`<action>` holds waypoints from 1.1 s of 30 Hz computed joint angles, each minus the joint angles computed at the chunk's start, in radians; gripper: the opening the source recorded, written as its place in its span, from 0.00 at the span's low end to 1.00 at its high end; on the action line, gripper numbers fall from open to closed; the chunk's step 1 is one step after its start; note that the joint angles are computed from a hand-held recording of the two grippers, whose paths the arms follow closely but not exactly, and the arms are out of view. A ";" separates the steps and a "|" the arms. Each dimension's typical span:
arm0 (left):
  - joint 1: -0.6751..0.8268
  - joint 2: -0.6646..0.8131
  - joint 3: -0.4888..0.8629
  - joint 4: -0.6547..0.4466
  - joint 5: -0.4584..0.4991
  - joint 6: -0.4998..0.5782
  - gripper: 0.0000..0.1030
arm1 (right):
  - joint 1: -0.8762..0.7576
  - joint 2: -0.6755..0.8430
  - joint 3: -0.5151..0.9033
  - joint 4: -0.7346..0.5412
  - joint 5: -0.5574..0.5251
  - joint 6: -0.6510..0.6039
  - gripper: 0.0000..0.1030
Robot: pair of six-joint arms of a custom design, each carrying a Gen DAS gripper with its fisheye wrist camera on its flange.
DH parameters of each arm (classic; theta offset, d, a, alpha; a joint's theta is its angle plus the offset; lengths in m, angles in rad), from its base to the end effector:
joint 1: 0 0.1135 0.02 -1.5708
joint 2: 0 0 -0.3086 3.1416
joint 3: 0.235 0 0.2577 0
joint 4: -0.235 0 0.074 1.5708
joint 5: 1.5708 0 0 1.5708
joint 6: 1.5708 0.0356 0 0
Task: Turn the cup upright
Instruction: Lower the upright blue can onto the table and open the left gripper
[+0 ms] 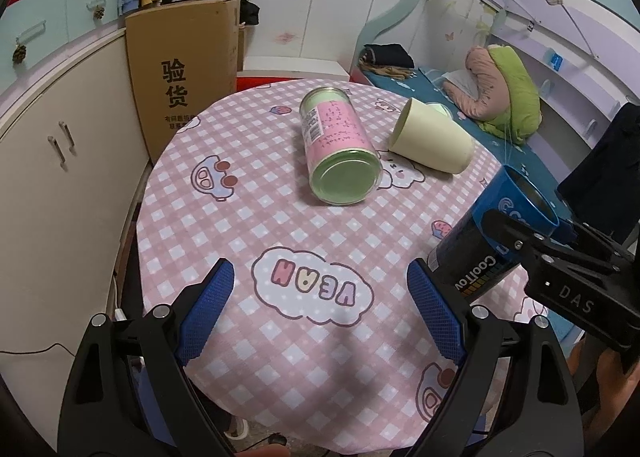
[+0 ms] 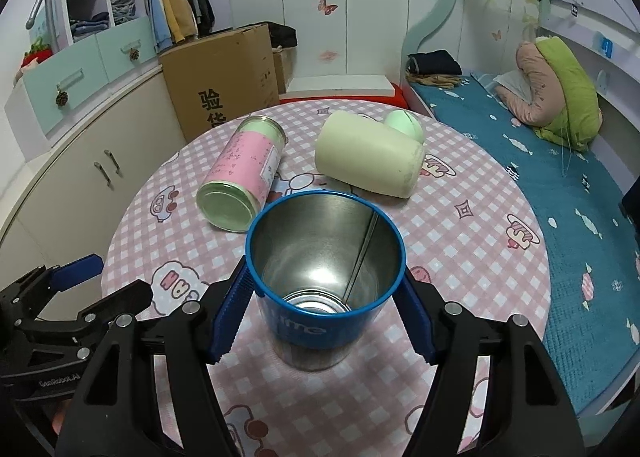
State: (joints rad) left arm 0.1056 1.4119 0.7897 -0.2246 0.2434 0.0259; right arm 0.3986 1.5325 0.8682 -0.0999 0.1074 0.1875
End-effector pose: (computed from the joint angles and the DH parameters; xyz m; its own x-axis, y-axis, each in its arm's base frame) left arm 0.2810 0.0212 0.2396 -0.7433 -0.0535 -0.6668 0.0757 0.9837 -0.1633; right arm 0.2978 0.1213 0.2389 -0.6852 -0.0875 -0.7231 -0.1902 0.9798 0.0617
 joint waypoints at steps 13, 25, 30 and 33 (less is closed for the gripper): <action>0.017 -0.088 -0.021 -0.028 -0.011 -0.003 0.87 | 0.062 -0.099 -0.052 0.025 0.023 0.026 0.73; -0.025 -0.279 -0.057 -0.082 -0.075 -0.008 0.87 | 0.099 -0.325 -0.120 -0.050 0.063 0.058 0.75; -0.059 -0.372 -0.066 -0.123 -0.111 -0.006 0.87 | 0.126 -0.417 -0.142 -0.094 0.085 0.069 0.76; -0.080 -0.430 -0.067 -0.157 -0.136 -0.009 0.87 | 0.146 -0.472 -0.153 -0.121 0.101 0.079 0.85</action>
State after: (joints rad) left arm 0.0252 0.9821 0.7231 -0.3813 0.1078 0.0168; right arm 0.5448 1.0602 0.7150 -0.2207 0.2082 0.2668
